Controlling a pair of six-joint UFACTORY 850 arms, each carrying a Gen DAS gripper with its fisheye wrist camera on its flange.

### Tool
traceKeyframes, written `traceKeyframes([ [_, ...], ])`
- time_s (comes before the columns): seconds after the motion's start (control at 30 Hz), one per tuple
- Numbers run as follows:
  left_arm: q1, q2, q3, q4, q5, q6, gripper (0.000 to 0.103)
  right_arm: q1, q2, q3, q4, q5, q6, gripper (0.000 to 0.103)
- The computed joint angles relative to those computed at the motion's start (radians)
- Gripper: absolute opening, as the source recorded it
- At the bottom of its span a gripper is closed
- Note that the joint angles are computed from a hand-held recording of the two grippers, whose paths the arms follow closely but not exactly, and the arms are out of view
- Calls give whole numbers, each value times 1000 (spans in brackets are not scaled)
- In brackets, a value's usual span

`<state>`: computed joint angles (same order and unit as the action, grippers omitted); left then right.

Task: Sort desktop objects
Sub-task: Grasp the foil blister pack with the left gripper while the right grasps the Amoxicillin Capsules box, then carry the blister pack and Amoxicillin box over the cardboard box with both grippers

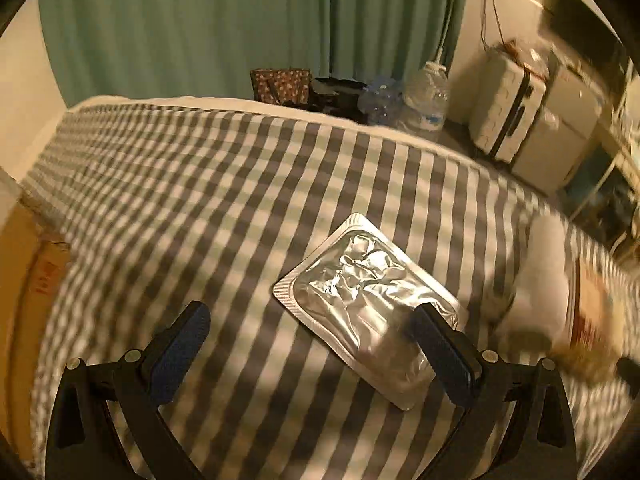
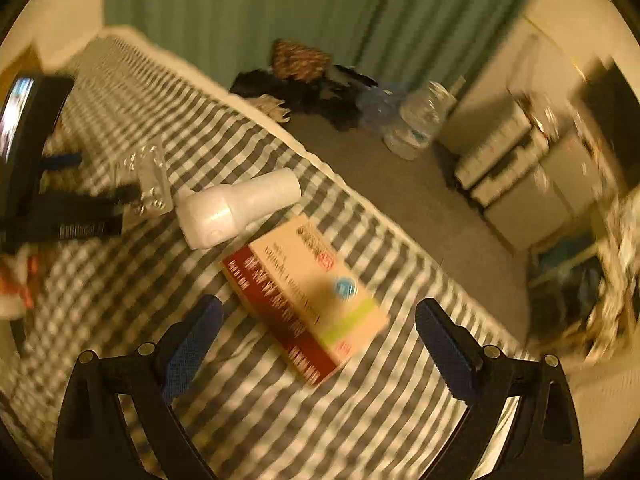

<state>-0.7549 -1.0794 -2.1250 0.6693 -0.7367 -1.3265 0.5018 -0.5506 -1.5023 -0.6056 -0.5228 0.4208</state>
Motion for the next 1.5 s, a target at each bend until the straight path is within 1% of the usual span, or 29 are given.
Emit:
traceKeyframes([
  [0.07,0,-17,-22,9,3,3,103,-9,-33,-44,91,-5,-142,98],
  [0.1,0,-21,-28,12,4,6,103,-9,-56,-75,134,-22,-217,98],
  [0.17,3,-6,4,14,42,-25,103,-6,-103,-131,156,-57,-296,98],
  [0.2,8,6,28,6,75,-23,103,-4,-139,-172,180,-94,-342,98],
  [0.23,14,7,31,-12,97,6,103,-3,-163,-194,171,-114,-346,98],
  [0.3,31,31,72,-79,164,135,103,0,-241,-258,161,-217,-329,97],
  [0.33,38,43,86,-115,184,195,103,2,-246,-256,153,-218,-302,97],
  [0.37,49,50,93,-183,200,294,103,0,-230,-226,137,-177,-233,98],
  [0.4,60,56,98,-259,210,399,103,-4,-218,-208,143,-161,-191,98],
  [0.47,75,70,111,-372,213,554,101,-7,-191,-173,155,-155,-63,95],
  [0.57,82,99,144,-468,206,709,95,32,-137,-93,21,-173,204,86],
  [0.6,84,106,151,-495,197,749,95,53,-120,-66,-36,-195,298,85],
  [0.63,86,122,173,-548,189,815,95,75,-102,-44,-67,-240,402,85],
  [0.67,87,147,212,-600,194,877,95,91,-88,-26,-63,-279,480,84],
  [0.7,83,168,246,-610,191,906,95,102,-64,4,-57,-275,541,84],
  [0.77,72,196,294,-598,181,951,95,132,6,94,-59,-203,660,84],
  [0.83,55,238,361,-531,219,919,95,188,50,153,-88,-208,787,84],
  [0.9,56,280,423,-511,284,846,95,230,88,201,-130,-189,919,84],
  [0.97,66,289,432,-516,321,812,95,257,118,242,-180,-168,1046,84],
  [1.03,68,277,408,-442,326,762,95,275,123,257,-219,-153,1154,84],
  [1.07,69,271,396,-451,329,797,95,277,141,288,-255,-123,1232,85],
  [1.1,72,263,383,-496,342,873,96,277,153,316,-271,-93,1307,85],
  [1.13,73,255,369,-518,349,918,98,270,155,331,-284,-76,1340,85],
  [1.2,64,242,348,-464,369,928,101,265,151,342,-294,-54,1356,85],
  [1.27,49,195,273,-428,344,950,103,268,145,339,-310,-66,1341,85],
  [1.33,37,136,188,-357,271,939,103,265,139,333,-317,-71,1336,85],
  [1.4,39,88,119,-388,219,984,103,264,143,342,-342,-56,1365,85],
  [1.47,45,81,116,-479,233,1069,103,262,147,352,-364,-41,1395,85],
  [1.5,45,82,122,-483,245,1075,103,262,150,355,-370,-36,1406,85],
])
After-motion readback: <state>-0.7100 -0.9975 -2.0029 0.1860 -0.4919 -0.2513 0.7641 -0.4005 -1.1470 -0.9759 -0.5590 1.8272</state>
